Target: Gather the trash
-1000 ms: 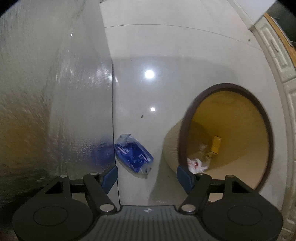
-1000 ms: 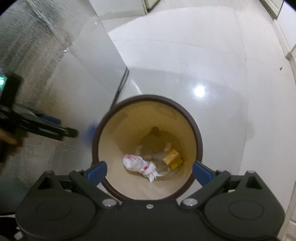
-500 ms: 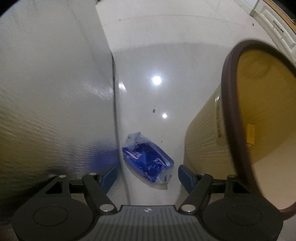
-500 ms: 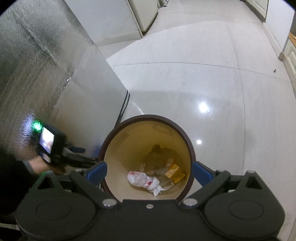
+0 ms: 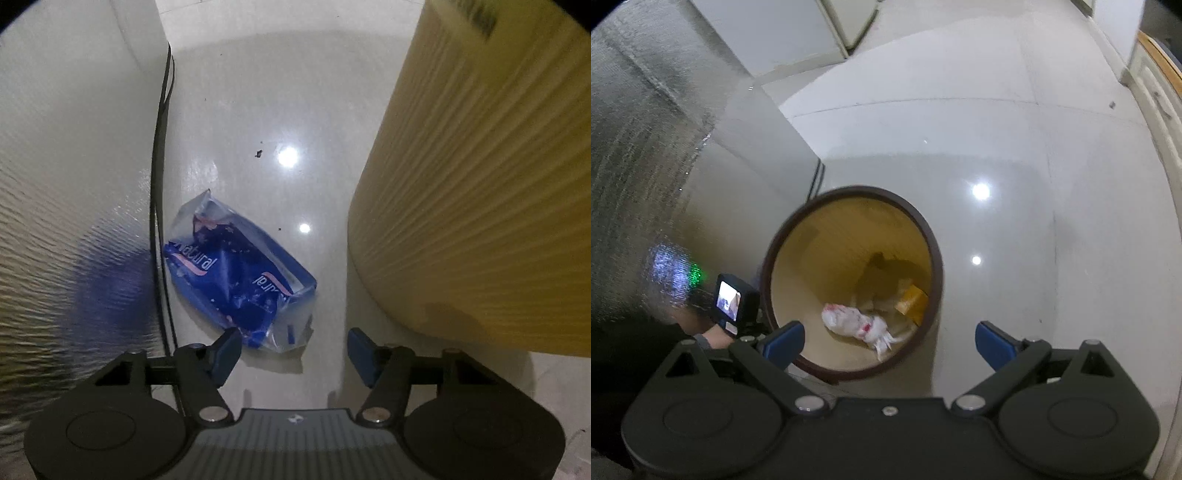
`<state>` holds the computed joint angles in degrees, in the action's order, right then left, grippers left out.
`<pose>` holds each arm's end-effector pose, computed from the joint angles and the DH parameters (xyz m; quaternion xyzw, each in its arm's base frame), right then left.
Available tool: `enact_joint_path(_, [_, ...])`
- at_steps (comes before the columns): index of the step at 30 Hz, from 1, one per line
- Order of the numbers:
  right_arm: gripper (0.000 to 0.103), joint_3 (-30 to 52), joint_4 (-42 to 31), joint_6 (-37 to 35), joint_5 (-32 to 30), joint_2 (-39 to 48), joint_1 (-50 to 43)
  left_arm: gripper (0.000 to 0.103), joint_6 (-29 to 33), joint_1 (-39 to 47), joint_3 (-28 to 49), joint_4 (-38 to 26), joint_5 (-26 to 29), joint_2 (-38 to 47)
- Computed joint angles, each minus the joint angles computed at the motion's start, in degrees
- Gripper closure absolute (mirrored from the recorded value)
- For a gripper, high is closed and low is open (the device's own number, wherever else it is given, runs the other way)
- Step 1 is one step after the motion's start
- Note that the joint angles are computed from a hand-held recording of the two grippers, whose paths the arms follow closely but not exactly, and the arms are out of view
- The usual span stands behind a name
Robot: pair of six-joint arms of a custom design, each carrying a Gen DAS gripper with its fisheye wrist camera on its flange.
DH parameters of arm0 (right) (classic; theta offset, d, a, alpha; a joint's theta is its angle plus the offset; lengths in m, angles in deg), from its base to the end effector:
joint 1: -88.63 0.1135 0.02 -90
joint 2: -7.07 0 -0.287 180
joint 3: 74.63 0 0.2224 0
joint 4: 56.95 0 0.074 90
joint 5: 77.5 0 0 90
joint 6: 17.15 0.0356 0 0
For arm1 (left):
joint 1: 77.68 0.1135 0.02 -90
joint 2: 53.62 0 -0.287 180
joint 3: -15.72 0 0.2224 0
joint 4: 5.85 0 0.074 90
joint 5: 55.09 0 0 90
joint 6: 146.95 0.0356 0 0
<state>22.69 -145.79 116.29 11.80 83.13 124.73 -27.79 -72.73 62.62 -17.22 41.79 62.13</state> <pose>0.1613 0.1181 0.3714 0.0616 0.9790 0.1290 0.1456 0.2430 0.0168 0.0568 0.2136 0.9714 -0.0322 0.0989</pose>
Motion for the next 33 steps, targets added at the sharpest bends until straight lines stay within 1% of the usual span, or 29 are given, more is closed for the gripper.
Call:
enact_joint_path(3, [0.003,-0.49,-2.19,2.10,0.69,-1.55,0.97,0.044,0.82,-3.32,-3.77,9.54,-3.37,2.49])
enact_joint_path(5, [0.003,-0.59,-3.49,3.72,1.23,-2.26,2.05,0.047,2.58,-4.84,-4.65,13.40,-4.67,5.02])
enact_joint_path(7, [0.003,-0.12,-5.35,4.76,1.62,-2.57,3.04,0.058,2.04,-5.51,-4.59,15.48,-5.53,7.50])
enact_joint_path(8, [0.003,0.38,-6.25,5.00,1.94,-2.31,3.57,0.061,1.15,-5.64,-4.26,15.80,-5.78,8.43])
enact_joint_path(9, [0.003,0.80,-7.06,5.25,2.34,-2.05,4.25,0.070,0.33,-5.79,-3.98,15.78,-6.07,9.02])
enact_joint_path(10, [0.003,1.23,-7.59,4.77,2.31,-1.65,4.15,0.081,-0.48,-5.96,-3.51,15.49,-6.53,9.67])
enact_joint_path(12, [0.003,1.91,-8.23,4.71,2.16,-1.12,4.52,0.083,-1.66,-5.87,-2.62,14.31,-6.47,10.16])
enact_joint_path(14, [0.003,2.59,-8.37,4.31,1.99,-0.30,4.75,0.084,-2.04,-5.07,-1.66,12.31,-5.10,9.71])
enact_joint_path(17, [0.003,3.36,-7.91,3.14,1.53,0.50,4.74,0.088,-1.46,-4.46,-0.92,9.34,-4.22,7.71])
enact_joint_path(19, [0.003,3.24,-6.82,2.35,1.26,0.66,4.55,0.089,-1.27,-4.09,-0.40,6.41,-3.71,5.45])
enact_joint_path(22, [0.003,2.26,-4.80,1.73,0.49,0.60,3.80,0.090,0.90,-2.85,0.03,3.17,-2.61,2.40])
enact_joint_path(27, [0.004,0.25,-1.26,1.61,-0.51,0.84,2.81,0.092,1.75,0.57,1.57,-6.30,-1.52,-5.17])
enact_joint_path(33, [0.004,0.51,2.10,1.61,0.88,1.45,2.49,0.092,4.66,2.36,2.62,-18.46,-0.46,-16.86])
